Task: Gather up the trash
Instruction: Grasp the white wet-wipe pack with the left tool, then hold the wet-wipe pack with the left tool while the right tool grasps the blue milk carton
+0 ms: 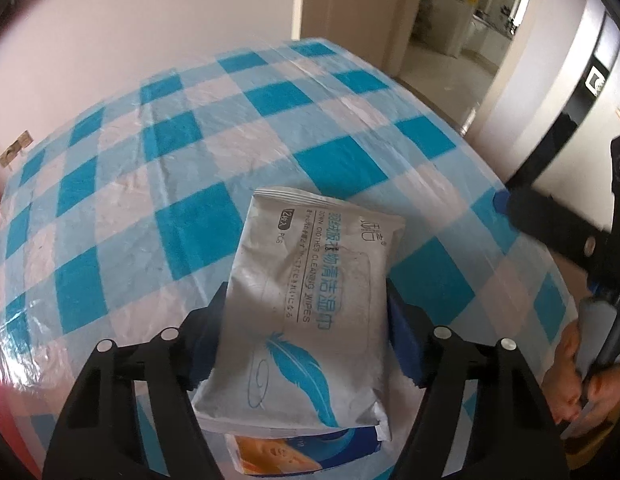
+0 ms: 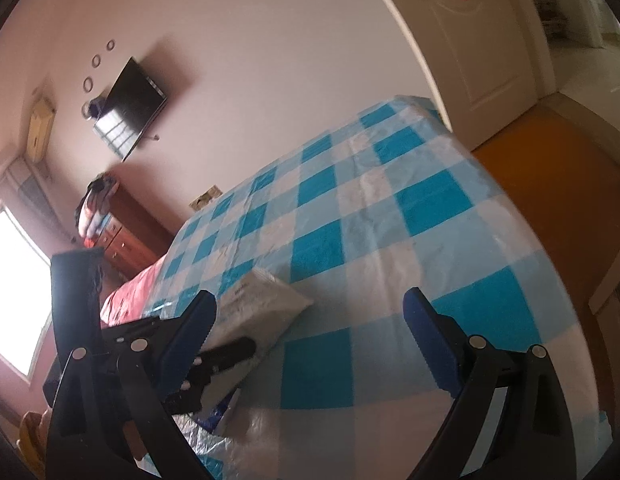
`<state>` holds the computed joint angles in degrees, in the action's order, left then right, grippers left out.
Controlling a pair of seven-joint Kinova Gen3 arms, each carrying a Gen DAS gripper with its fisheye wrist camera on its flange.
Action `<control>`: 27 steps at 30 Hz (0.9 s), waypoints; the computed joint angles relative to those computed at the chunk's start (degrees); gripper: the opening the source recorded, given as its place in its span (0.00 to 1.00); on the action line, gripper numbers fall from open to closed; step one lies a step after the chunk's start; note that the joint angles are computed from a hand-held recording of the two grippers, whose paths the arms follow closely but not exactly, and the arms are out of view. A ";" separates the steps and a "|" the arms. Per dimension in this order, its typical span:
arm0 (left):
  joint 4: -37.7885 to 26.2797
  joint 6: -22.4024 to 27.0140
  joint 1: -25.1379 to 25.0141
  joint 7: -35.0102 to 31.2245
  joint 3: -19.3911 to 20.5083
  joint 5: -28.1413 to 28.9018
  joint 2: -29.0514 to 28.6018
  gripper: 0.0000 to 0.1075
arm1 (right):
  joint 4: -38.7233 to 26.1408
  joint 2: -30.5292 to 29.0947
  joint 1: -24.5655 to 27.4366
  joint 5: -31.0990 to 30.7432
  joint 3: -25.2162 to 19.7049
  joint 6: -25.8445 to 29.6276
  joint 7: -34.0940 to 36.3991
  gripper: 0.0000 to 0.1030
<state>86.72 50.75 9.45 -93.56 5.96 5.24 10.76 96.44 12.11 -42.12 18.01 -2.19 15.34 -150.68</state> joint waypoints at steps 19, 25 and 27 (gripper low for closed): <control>10.76 -6.01 -4.03 11.38 -2.68 -3.91 -11.86 0.66 | -9.05 6.29 7.64 -19.85 -12.37 7.58 32.56 0.90; 13.97 -7.25 -5.66 12.52 -2.92 -4.32 -14.78 0.66 | -13.30 8.18 1.83 -17.04 -8.87 12.65 34.40 0.90; 14.78 -7.65 -5.99 12.92 -2.84 -4.82 -15.50 0.66 | -14.78 8.93 -0.19 -14.99 -7.76 14.23 34.05 0.90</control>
